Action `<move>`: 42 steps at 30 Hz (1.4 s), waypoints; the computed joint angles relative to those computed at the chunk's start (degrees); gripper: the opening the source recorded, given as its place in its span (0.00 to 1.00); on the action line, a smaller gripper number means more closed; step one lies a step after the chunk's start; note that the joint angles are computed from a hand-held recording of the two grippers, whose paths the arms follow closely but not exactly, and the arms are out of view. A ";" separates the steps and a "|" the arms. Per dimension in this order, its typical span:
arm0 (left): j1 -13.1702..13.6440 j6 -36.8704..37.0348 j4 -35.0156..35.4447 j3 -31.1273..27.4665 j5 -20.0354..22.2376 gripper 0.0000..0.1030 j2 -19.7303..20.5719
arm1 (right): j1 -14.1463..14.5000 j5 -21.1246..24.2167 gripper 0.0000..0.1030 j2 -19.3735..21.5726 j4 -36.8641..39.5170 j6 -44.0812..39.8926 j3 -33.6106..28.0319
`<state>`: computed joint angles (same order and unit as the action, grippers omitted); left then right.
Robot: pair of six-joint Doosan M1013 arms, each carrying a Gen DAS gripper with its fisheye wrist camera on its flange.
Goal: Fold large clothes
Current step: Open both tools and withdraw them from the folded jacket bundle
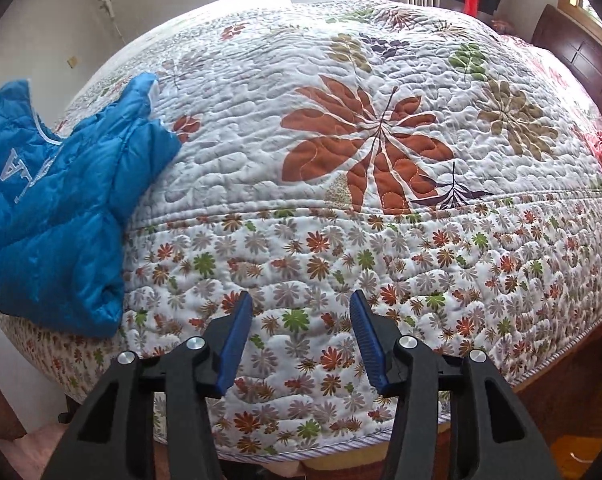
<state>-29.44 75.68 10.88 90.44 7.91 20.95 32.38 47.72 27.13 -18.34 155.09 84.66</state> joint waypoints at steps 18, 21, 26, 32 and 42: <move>-1.44 37.25 -33.33 -8.95 18.87 0.39 10.01 | -0.58 -0.45 0.49 0.83 0.84 -1.58 -0.51; -1.11 38.54 -35.08 -8.81 19.05 0.39 10.04 | -0.44 0.93 0.50 1.39 0.16 -1.38 -1.37; -0.97 37.97 -35.26 -8.40 19.10 0.40 9.53 | -0.12 4.70 0.50 2.37 -0.10 -0.72 -3.55; -0.30 40.34 -38.11 -5.70 18.13 0.40 6.42 | 1.79 8.00 0.50 3.13 -2.07 -3.64 -7.73; 2.77 44.73 -46.67 -1.64 16.43 0.49 0.66 | 4.12 7.29 0.63 3.76 -2.80 -9.50 -16.46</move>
